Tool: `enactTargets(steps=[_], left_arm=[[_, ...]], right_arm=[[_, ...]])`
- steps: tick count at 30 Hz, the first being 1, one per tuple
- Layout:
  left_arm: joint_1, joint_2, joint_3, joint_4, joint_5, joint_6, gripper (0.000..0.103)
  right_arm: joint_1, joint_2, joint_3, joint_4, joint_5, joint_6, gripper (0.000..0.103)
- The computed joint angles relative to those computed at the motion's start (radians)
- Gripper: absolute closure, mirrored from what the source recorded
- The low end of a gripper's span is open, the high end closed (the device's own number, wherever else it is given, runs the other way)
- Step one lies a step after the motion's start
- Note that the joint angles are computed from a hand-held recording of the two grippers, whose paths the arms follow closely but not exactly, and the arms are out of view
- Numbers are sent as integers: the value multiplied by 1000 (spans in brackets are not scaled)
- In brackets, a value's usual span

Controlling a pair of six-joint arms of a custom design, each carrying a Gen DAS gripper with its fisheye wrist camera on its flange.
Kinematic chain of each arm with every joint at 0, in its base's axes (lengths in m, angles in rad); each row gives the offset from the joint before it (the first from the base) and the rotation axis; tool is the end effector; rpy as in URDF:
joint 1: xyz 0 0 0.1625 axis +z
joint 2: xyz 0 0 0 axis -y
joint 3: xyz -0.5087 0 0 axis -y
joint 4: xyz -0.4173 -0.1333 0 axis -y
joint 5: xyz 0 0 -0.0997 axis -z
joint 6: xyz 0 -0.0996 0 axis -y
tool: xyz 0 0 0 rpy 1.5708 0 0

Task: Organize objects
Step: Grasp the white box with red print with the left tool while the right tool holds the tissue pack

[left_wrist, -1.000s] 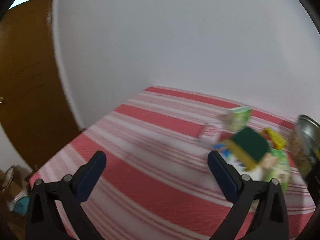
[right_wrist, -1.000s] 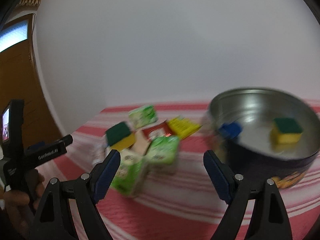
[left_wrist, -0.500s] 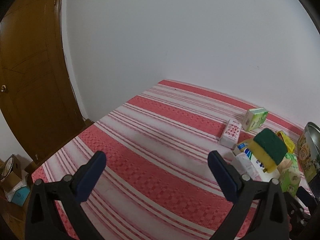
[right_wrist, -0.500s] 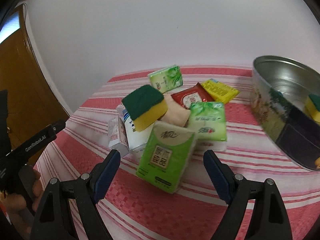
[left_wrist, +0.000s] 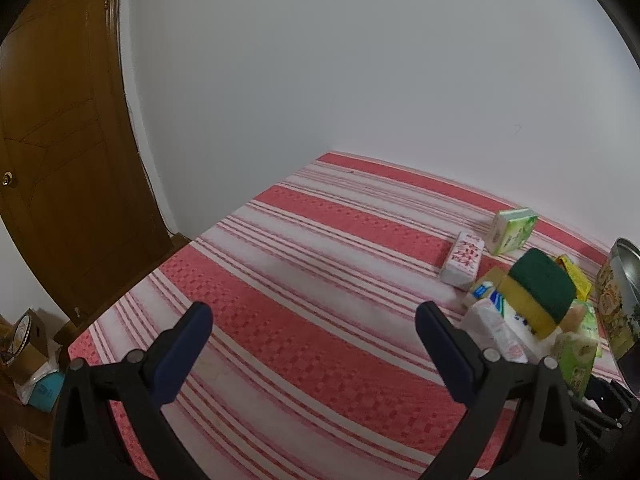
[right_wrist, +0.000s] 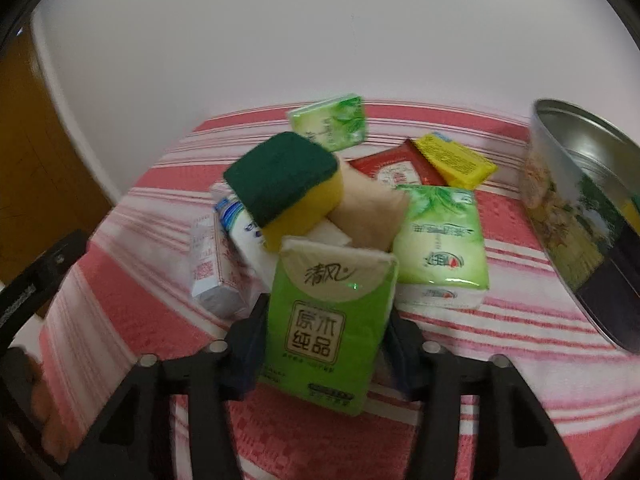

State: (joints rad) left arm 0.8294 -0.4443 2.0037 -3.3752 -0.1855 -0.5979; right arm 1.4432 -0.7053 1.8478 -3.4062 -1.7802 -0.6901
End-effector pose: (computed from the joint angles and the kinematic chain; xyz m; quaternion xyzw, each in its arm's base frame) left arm -0.2112 -0.5730 -0.0298 -0.0231 0.7674 -0.4671 0.4385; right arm 0.0227 -0.7082 0.1014 0.2255 -0.9085 0.2708 0.2245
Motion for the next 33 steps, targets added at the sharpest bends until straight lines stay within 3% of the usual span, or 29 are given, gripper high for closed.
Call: enactTargets(steps=[4,7,10,12,16,19,24,30,33], left_arm=[[-4,10,-24,40,-28,-6,0],[1,17,-54,132,-59,-58,0],[7,39,-105,165,-106,-53,3],[6,63,-147,176,-107,-33,4],[24,81,-223,348,-125,-122,9],[48,85,-259,391,-183,-150,13],[51,85,-254,366,-193,-143,13],[80,39,-159,186,-379,-101,16],[68,40,-133,129,-358,-82,17]], right_arm=[[-48,-72,40,83,131,-31,50],[-75,-118,100,13,218,-137,50],[-103,-135,143,-133,308,-228,50],[-118,-127,149,-216,355,-240,50],[-142,-147,142,-188,425,-180,50],[-145,-155,147,-178,443,-193,50],[-130,-143,136,-163,438,-192,50],[-134,-150,145,-183,435,-176,50],[-136,-155,153,-191,444,-179,50]])
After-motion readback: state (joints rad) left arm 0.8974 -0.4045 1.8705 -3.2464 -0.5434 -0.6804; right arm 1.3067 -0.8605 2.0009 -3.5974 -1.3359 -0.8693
